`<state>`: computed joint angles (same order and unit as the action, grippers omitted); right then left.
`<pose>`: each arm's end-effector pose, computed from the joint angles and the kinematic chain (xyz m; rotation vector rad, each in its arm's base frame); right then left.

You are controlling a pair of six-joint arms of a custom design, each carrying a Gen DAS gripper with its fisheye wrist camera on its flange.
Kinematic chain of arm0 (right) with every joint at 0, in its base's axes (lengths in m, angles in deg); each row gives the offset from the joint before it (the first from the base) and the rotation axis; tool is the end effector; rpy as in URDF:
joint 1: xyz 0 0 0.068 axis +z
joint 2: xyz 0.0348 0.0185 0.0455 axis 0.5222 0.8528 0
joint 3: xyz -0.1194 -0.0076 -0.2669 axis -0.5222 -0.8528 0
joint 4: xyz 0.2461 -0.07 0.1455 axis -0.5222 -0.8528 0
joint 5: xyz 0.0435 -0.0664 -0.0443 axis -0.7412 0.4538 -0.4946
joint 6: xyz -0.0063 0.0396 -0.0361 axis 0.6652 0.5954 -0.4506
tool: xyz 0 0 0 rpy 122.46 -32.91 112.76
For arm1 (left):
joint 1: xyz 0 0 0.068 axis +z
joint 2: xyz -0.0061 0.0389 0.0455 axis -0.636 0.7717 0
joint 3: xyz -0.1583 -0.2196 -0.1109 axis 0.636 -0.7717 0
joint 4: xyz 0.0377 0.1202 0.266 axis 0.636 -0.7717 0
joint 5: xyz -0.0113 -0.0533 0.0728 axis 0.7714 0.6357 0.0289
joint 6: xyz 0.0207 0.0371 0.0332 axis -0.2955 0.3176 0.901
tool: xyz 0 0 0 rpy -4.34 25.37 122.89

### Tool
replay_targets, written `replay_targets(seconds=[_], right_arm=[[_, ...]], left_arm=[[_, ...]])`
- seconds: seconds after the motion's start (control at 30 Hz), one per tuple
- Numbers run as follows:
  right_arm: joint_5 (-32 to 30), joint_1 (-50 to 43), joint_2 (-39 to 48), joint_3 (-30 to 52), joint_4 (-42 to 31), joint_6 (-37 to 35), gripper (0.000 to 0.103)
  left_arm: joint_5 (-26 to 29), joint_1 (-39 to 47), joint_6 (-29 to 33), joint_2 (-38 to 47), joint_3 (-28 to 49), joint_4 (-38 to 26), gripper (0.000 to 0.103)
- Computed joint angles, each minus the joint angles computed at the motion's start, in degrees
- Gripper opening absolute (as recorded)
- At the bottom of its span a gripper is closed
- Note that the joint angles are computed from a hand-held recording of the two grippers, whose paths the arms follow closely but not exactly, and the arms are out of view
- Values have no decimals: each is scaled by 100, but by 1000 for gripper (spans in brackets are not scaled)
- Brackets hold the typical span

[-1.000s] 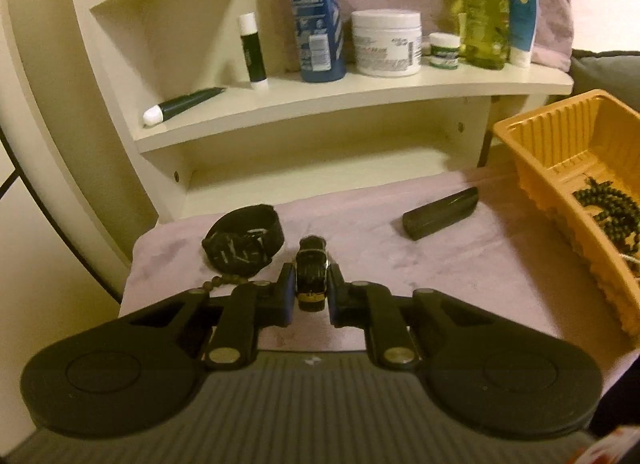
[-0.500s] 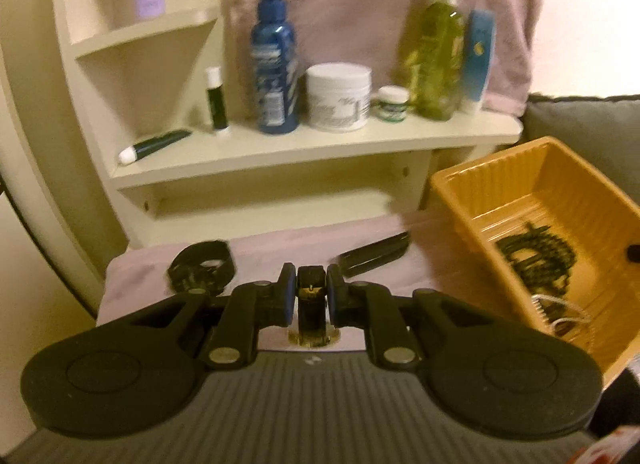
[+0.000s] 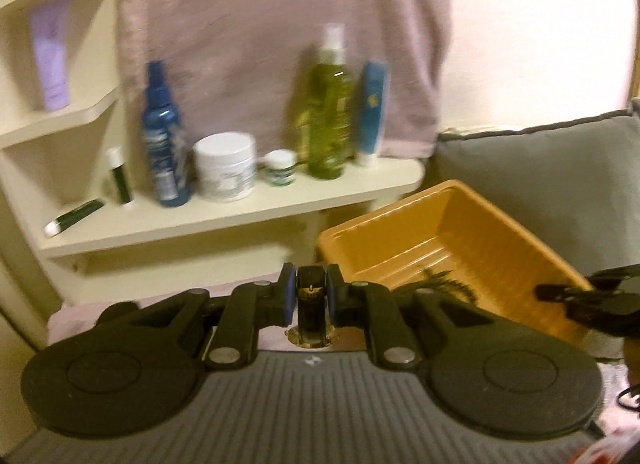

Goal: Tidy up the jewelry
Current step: 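Carry the watch into the tray and open the left tool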

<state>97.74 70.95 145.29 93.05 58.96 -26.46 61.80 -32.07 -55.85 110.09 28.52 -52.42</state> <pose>0.2263 0.1573 0.2010 0.3607 2.2199 -0.0950 0.3601 0.0258 0.2629 0.7040 2.0516 -0.3699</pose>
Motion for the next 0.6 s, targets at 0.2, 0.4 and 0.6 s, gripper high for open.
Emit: replay_targets(seconds=[0.2,0.4,0.6], right_arm=[[-6,-3,-3,-2,6,-2,4],[-10,3,-8,-4,0,27,4],[-31,-10,-12,-16,16,25,4]], left_arm=[[22,-399,15,-230,-89,-129,14],[-185,-808,-55,-345,-247,-125,14],[-481,-1186,-138,-281,-359,-134,14]])
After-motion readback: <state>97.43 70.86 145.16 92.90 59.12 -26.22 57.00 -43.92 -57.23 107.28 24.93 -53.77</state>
